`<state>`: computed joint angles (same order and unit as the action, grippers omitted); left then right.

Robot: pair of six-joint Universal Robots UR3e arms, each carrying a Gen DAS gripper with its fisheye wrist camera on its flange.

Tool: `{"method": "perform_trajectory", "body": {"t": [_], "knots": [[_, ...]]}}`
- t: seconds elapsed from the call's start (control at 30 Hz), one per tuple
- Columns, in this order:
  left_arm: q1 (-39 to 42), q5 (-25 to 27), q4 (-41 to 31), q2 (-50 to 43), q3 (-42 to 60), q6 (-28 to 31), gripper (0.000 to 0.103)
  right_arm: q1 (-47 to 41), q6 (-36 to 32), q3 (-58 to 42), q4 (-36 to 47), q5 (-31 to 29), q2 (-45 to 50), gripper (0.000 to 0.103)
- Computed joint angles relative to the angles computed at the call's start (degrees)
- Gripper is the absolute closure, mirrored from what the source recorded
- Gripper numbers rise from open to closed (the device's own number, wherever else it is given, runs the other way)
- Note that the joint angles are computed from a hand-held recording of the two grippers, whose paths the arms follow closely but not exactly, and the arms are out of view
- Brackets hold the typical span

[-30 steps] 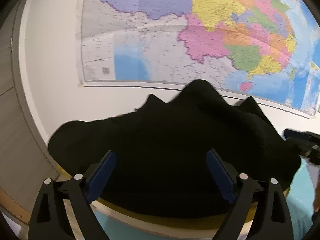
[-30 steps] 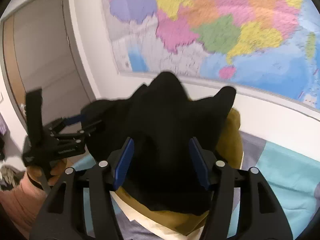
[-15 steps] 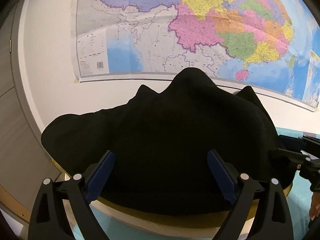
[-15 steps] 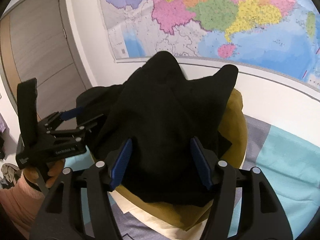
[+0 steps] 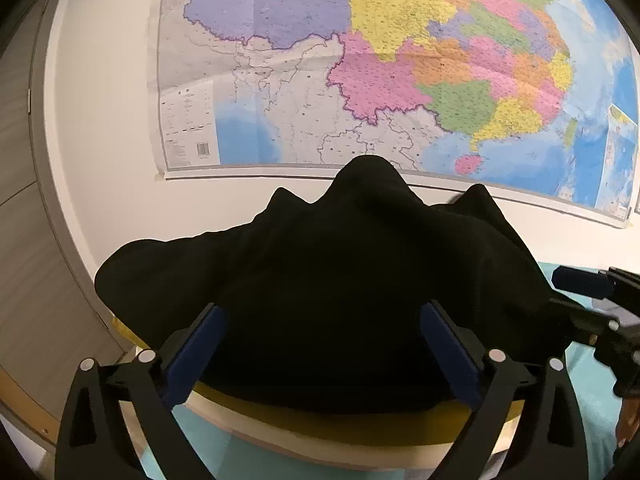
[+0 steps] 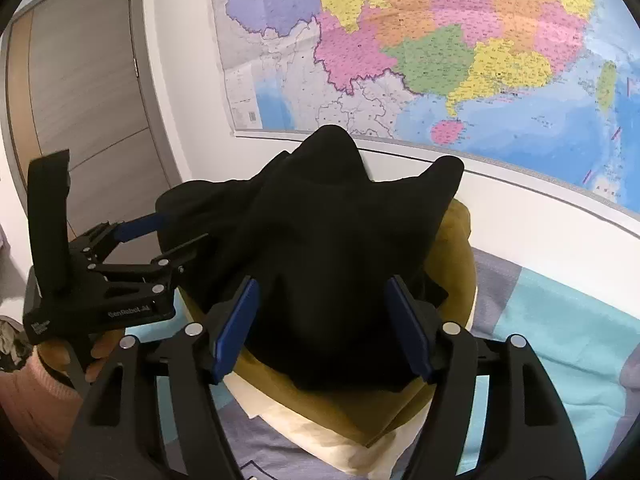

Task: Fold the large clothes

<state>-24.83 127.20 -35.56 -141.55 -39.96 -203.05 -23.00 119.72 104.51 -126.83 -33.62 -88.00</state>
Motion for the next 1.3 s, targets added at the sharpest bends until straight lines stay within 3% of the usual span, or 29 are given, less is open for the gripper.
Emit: {"method": "perform_trajectory", "body": {"t": [0.17,0.27,0.37,0.47,0.6,0.7,0.9,1.3], "knots": [[0.6,-1.5,-4.7,-2.3,3.6,-3.2,0.007,0.7,0.4,1.7,-2.1,-2.5,0.9,0.028],[-0.6,1.7,-6.4,-3.9,6.0,-4.1,0.007,-0.2,-0.2,5.4,-5.7,-2.1,-1.0,0.025],[-1.4,1.0,-3.8,-0.3,0.0,-6.6,0.007,-3.2,-2.4,8.7,-4.1,1.0,-4.6,0.021],[-2.6,1.3,-1.0,3.2,-6.2,-9.8,0.007,-6.2,-6.9,10.4,1.8,3.2,-8.1,0.013],[-5.4,4.7,-2.9,4.9,-8.6,-13.9,0.007,-10.2,-14.8,14.6,9.1,4.4,-14.5,0.005],[-7.2,5.7,-4.8,6.0,-9.7,-16.2,0.007,-13.2,-20.0,16.1,16.2,5.1,-17.9,0.005],[-11.1,9.0,-10.1,6.0,-8.6,-20.2,0.007,-18.6,-27.5,22.3,22.1,5.2,-26.1,0.006],[-15.3,11.8,-19.0,4.3,-4.3,-27.8,0.007,-29.5,-47.5,20.0,49.8,3.9,-32.4,0.006]]}}
